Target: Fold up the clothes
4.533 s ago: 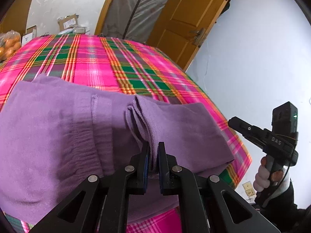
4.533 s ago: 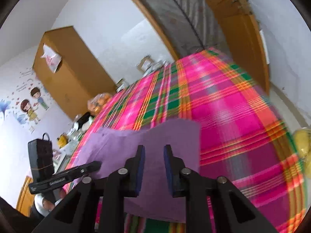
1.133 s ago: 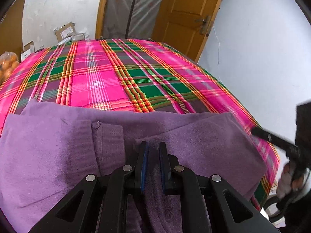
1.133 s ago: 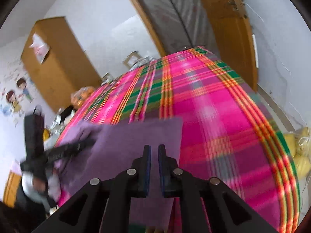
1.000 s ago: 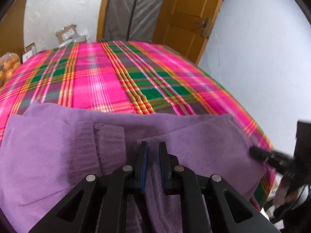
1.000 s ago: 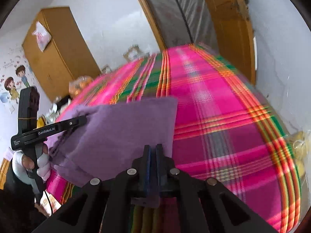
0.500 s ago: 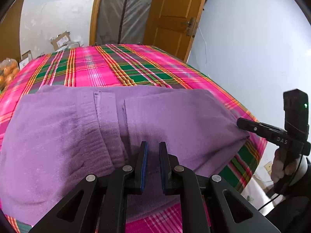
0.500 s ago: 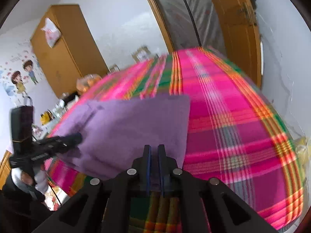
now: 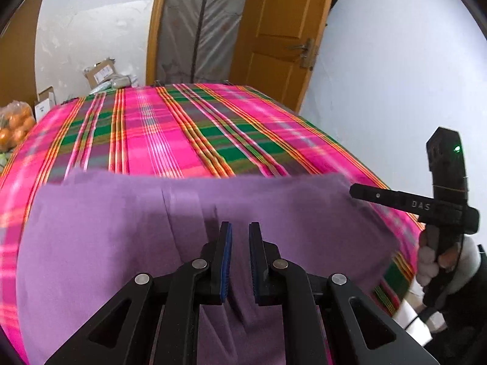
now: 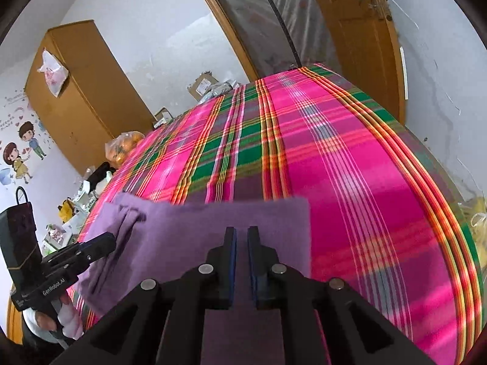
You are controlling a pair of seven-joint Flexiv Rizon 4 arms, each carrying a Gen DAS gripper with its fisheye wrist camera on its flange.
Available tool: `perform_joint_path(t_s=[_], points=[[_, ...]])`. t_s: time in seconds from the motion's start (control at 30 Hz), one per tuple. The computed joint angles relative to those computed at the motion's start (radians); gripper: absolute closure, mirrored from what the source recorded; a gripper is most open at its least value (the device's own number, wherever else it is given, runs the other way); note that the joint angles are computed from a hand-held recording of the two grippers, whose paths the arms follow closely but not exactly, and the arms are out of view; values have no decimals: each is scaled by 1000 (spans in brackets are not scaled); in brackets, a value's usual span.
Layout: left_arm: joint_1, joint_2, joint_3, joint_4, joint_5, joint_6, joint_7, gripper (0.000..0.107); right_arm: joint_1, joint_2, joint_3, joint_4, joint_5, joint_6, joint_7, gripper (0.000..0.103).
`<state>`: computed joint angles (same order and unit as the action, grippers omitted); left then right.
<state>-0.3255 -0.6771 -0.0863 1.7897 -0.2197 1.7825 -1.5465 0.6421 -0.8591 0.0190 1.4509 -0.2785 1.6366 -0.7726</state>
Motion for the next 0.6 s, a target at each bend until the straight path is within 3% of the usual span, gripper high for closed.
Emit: perform_joint_path(t_s=[0.1, 0.2, 0.33, 0.47, 0.53, 0.6], points=[[-21, -35, 33, -74, -23, -70, 0, 95, -31, -35, 59, -83, -27, -71, -32, 94], [-29, -62, 55, -129, -33, -161, -10, 95, -61, -74, 138, -177, -48, -206, -99, 94], [23, -64, -5, -116, -16, -137, -10, 95, -38, -85, 131, -216, -33, -236, -133, 90], [27, -62, -8, -109, -11, -132, -18, 95, -36, -112, 168, -268, -25, -273, -212, 90], [46, -62, -33, -104, -10, -128, -16, 95, -50, -122, 190, -284, 3, -294, -236, 96], [87, -65, -84, -95, -10, -122, -7, 92, -53, -105, 163, -251, 41, -255, -208, 97]])
